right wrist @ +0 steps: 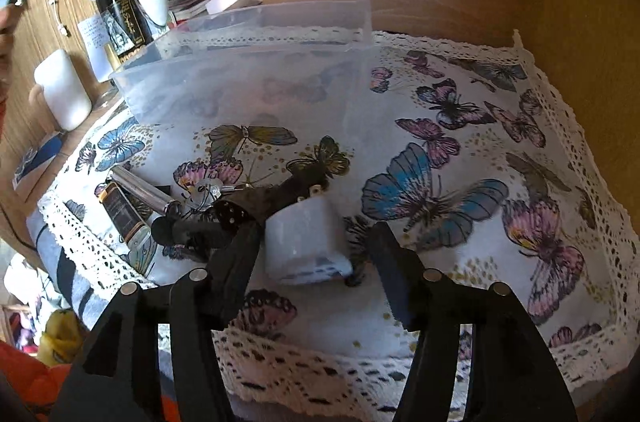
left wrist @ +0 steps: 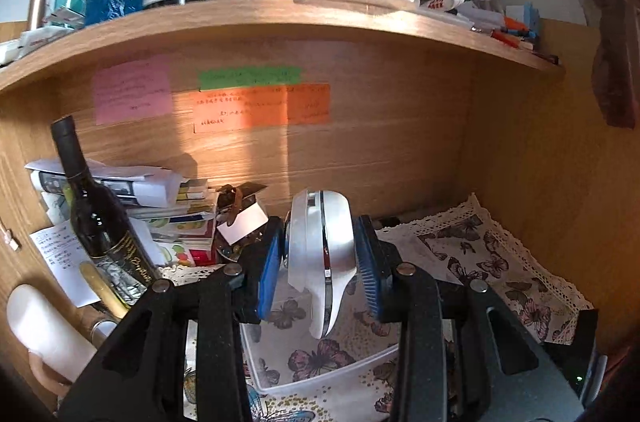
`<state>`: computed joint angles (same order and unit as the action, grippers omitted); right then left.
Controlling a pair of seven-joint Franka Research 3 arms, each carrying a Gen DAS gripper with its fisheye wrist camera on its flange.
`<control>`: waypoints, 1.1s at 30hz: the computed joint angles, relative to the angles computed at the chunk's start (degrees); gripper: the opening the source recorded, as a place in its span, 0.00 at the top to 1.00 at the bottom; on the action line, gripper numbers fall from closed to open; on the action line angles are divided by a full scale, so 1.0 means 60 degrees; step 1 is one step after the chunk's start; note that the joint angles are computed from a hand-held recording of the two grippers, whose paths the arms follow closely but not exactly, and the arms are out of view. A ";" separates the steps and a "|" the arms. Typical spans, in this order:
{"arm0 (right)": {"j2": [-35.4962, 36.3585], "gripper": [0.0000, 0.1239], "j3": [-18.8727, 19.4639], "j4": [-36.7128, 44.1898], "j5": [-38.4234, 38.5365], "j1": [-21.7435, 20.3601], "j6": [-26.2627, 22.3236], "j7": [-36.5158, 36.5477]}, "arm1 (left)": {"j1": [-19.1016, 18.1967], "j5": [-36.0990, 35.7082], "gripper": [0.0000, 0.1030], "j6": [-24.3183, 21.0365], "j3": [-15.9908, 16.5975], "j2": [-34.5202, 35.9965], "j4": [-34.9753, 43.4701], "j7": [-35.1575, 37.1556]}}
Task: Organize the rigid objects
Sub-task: 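Carry the massager into the clear box with the left tool while the right tool carries the adapter there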
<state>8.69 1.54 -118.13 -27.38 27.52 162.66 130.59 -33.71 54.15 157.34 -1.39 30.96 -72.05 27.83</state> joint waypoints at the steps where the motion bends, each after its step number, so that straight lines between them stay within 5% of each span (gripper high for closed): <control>1: -0.0082 0.56 -0.0059 -0.0079 -0.0179 0.0044 0.0009 0.0170 | 0.0029 -0.0084 0.65 -0.0026 -0.0042 0.0101 0.0118 0.0082; 4: -0.0206 0.56 -0.0118 -0.0231 -0.0729 0.0052 0.0083 0.0589 | 0.0061 -0.0314 0.65 -0.0038 -0.0079 0.0312 0.0341 0.0304; 7: -0.0109 0.69 -0.0018 -0.0123 -0.0795 -0.0029 0.0046 0.0481 | 0.0011 -0.0432 0.65 -0.0079 -0.0007 0.0464 0.0515 0.0378; 12: 0.0054 0.71 -0.0091 0.0209 -0.1015 0.0001 0.0076 0.0571 | -0.0004 -0.0674 0.65 -0.0105 0.0082 0.0848 0.1044 0.0647; 21: 0.0458 0.72 -0.0650 0.1611 -0.2464 0.0259 0.0566 0.1687 | 0.0003 -0.1941 0.65 -0.1263 0.0035 0.2032 0.2448 0.2208; 33: 0.2178 0.72 -0.1109 0.4075 -0.1192 0.0565 0.0347 0.0137 | -0.0402 -0.2007 0.65 -0.1983 0.0386 0.2997 0.3477 0.2728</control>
